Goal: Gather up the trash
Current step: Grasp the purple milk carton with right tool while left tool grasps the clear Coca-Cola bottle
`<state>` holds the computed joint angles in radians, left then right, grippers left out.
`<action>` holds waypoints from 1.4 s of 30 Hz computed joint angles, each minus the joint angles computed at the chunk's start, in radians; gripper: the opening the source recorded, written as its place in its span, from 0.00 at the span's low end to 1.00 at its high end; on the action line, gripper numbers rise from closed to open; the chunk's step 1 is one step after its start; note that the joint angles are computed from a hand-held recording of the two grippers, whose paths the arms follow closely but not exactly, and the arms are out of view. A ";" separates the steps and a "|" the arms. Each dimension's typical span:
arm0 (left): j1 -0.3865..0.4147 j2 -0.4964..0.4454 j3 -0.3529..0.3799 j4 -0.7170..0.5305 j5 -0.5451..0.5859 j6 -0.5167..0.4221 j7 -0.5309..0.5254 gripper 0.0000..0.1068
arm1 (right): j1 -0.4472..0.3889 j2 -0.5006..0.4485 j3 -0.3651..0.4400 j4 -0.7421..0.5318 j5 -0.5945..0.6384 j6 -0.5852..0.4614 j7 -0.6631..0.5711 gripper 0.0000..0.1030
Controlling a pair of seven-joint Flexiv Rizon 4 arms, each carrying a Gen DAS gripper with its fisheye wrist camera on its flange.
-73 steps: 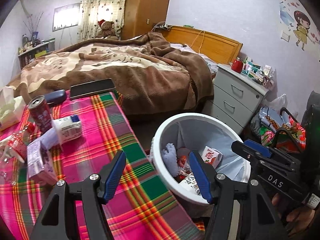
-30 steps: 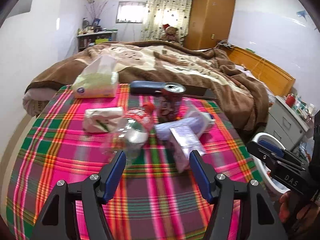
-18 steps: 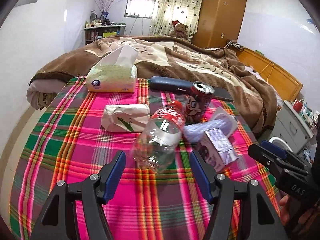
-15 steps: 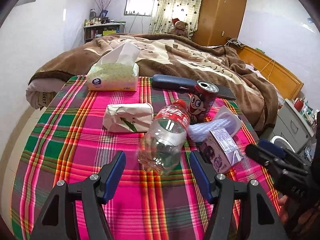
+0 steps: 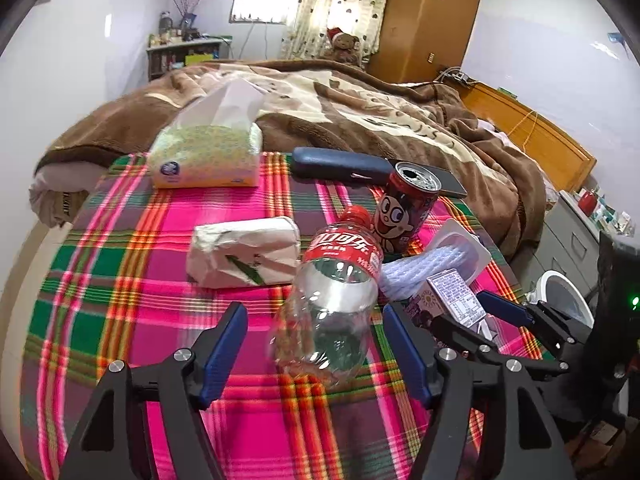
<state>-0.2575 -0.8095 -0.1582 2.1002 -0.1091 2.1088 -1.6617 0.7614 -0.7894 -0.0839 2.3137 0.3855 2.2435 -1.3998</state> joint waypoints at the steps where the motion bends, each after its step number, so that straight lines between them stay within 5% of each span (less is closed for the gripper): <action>1: 0.012 -0.006 -0.012 -0.014 0.012 -0.016 0.006 0.66 | -0.011 -0.001 0.007 0.001 -0.008 0.000 0.002 0.64; 5: 0.010 -0.023 -0.018 -0.061 0.015 -0.077 0.032 0.66 | -0.014 -0.003 0.006 0.003 -0.006 0.002 0.005 0.40; 22: -0.079 -0.073 0.055 -0.221 -0.077 -0.306 0.120 0.67 | -0.108 -0.009 0.065 0.017 -0.066 0.054 0.032 0.40; 42: -0.099 -0.077 0.055 -0.209 -0.088 -0.272 0.101 0.59 | -0.160 -0.009 0.099 0.039 -0.106 0.090 0.056 0.40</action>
<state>-0.3566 -0.8862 -0.1031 1.8916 -0.1971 1.8365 -1.5610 0.6018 -0.7984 0.0154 2.3524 0.2797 2.3334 -1.3443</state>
